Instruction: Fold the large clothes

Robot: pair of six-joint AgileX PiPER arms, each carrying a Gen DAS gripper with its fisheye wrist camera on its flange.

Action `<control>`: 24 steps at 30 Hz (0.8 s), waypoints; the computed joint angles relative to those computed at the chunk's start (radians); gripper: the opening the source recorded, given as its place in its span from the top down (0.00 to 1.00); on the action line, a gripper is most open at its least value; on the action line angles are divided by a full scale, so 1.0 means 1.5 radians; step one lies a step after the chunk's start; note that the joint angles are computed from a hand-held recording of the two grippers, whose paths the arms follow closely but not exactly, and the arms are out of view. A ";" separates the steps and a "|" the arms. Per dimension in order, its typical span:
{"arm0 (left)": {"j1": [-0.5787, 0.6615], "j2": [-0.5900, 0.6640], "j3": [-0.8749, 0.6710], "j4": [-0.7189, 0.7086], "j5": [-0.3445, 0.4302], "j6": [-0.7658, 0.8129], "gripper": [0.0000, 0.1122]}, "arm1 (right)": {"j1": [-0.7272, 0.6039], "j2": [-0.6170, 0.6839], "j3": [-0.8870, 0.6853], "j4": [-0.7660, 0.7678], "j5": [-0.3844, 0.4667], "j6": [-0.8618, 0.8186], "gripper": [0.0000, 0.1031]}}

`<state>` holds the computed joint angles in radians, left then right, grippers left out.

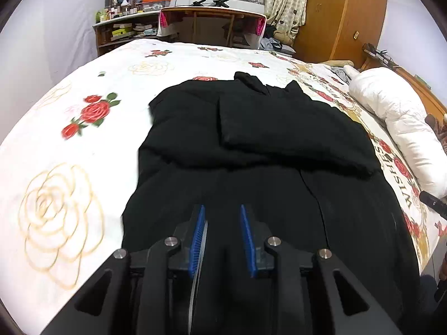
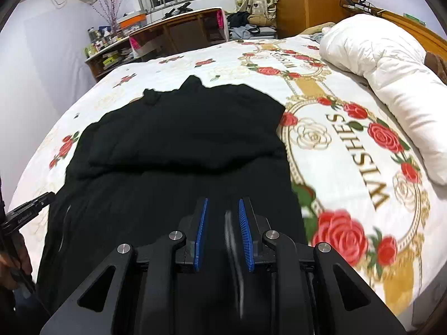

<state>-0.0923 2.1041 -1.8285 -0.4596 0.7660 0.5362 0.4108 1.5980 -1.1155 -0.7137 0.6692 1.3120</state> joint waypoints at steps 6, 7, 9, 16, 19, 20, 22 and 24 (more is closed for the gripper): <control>0.026 -0.105 0.154 -0.036 -0.051 0.063 0.73 | 0.080 -0.049 0.062 -0.035 0.018 0.083 0.37; 0.029 -0.123 0.178 -0.039 -0.059 0.070 0.71 | 0.096 -0.058 0.072 -0.044 0.025 0.102 0.37; 0.031 -0.149 0.206 -0.038 -0.066 0.071 0.69 | 0.126 -0.071 0.085 -0.056 0.043 0.130 0.37; 0.047 -0.238 0.310 -0.080 -0.090 0.145 0.61 | 0.214 -0.124 0.133 -0.085 0.087 0.209 0.37; 0.053 -0.262 0.345 -0.089 -0.097 0.163 0.61 | 0.238 -0.138 0.153 -0.090 0.096 0.236 0.37; 0.055 -0.270 0.357 -0.095 -0.099 0.171 0.61 | 0.245 -0.145 0.161 -0.093 0.097 0.249 0.37; 0.061 -0.282 0.376 -0.099 -0.102 0.181 0.61 | 0.259 -0.154 0.173 -0.098 0.104 0.269 0.37; 0.069 -0.297 0.396 -0.108 -0.103 0.192 0.61 | 0.274 -0.162 0.183 -0.100 0.112 0.282 0.37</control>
